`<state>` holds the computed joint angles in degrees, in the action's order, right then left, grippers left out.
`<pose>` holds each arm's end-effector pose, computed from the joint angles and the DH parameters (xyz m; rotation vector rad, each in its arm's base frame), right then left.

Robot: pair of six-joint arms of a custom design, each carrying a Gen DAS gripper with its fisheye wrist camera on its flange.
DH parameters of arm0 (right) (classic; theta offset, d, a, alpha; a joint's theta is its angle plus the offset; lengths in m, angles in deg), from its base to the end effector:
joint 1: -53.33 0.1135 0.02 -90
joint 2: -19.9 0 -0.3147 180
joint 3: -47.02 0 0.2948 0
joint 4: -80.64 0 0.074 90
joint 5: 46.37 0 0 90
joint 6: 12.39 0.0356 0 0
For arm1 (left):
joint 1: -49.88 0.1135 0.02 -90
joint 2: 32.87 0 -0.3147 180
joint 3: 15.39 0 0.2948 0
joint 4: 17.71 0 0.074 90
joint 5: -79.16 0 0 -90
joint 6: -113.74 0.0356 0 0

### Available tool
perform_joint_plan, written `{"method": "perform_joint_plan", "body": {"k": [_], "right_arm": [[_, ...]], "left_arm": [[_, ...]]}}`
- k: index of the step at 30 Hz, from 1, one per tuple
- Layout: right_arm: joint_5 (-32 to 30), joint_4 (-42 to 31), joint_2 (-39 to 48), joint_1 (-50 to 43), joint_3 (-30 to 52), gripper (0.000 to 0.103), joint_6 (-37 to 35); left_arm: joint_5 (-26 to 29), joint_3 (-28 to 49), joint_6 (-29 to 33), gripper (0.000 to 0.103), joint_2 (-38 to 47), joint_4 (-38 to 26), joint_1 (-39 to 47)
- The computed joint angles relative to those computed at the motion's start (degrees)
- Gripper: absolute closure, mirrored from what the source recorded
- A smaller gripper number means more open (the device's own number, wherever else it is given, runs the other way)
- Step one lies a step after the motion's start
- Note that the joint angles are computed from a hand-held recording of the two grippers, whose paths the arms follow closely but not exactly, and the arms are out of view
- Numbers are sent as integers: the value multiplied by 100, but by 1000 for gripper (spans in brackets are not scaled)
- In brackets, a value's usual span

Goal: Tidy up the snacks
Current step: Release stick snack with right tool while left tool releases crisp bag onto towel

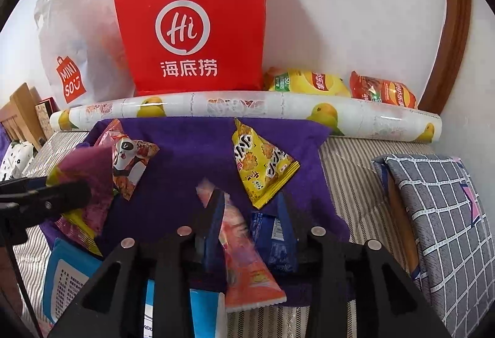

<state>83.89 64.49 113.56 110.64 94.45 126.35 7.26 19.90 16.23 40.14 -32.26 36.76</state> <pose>0.1765 0.2324 0.1250 0.0349 2.3137 -0.0555 0.2188 -0.0623 0.1488 0.2578 2.4865 -0.5439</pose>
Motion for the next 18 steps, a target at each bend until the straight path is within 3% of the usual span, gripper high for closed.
{"method": "perform_joint_plan", "body": {"k": [5, 18], "right_arm": [[60, 59, -109, 27, -66, 60, 33], [-45, 46, -20, -54, -49, 59, 86]], "left_arm": [[5, 16, -46, 40, 123, 46, -18], [11, 46, -33, 36, 240, 29, -49]]}}
